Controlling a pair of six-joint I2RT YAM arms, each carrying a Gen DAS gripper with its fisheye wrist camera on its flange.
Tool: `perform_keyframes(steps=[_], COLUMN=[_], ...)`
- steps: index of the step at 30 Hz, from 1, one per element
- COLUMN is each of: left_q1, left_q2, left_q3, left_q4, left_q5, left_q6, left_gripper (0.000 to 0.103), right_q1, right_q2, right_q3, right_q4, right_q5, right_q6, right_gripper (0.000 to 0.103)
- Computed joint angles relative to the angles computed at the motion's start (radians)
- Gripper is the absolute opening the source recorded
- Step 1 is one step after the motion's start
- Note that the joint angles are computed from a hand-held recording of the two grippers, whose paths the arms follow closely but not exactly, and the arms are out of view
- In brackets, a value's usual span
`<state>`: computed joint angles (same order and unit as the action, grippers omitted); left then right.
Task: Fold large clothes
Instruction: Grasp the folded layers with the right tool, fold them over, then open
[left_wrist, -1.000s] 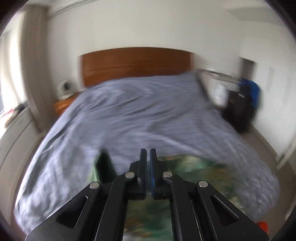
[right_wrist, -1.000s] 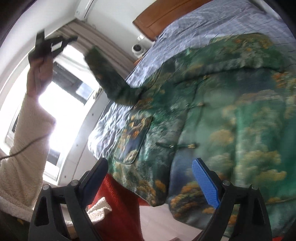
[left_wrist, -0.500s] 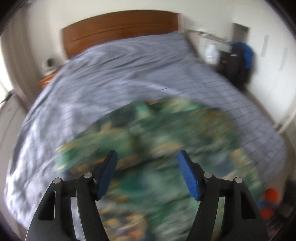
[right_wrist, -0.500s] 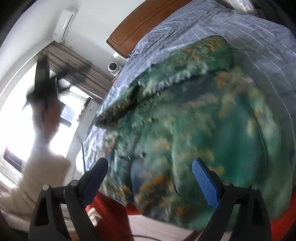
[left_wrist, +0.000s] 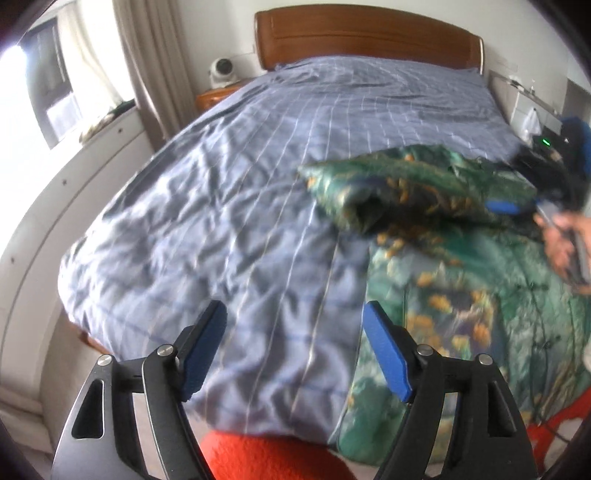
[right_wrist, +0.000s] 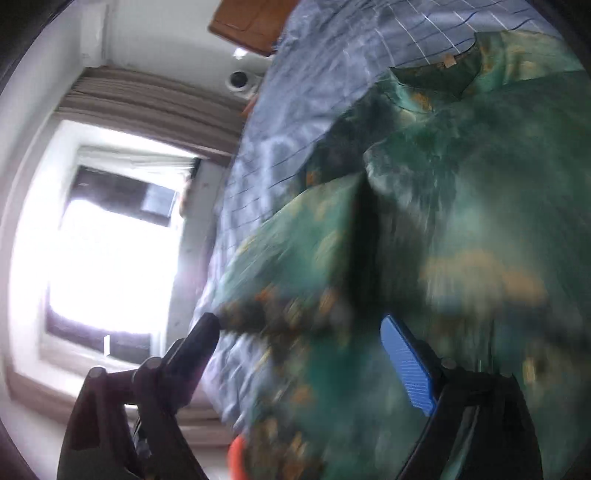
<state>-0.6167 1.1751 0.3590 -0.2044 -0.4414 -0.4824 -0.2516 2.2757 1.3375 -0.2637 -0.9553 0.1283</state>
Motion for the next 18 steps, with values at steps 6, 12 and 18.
perform_keyframes(steps=[6,12,18], left_q1=[-0.019,-0.014,-0.019], left_q2=[0.156,0.322,0.577], left_q3=[-0.044,0.062,0.347], left_q4=[0.154,0.210,0.244], left_q5=[0.067,0.074,0.139], left_q6=[-0.045,-0.014,0.046], left_gripper=[0.079,0.079,0.088], right_q1=[0.081,0.155,0.118], right_q2=[0.192,0.082,-0.287], right_q3=[0.223,0.234,0.106], right_q4=[-0.006,-0.053,0.078], right_q5=[0.014,0.065,-0.026], right_q6=[0.094,0.051,0.130], right_gripper=[0.073,0.009,0.008])
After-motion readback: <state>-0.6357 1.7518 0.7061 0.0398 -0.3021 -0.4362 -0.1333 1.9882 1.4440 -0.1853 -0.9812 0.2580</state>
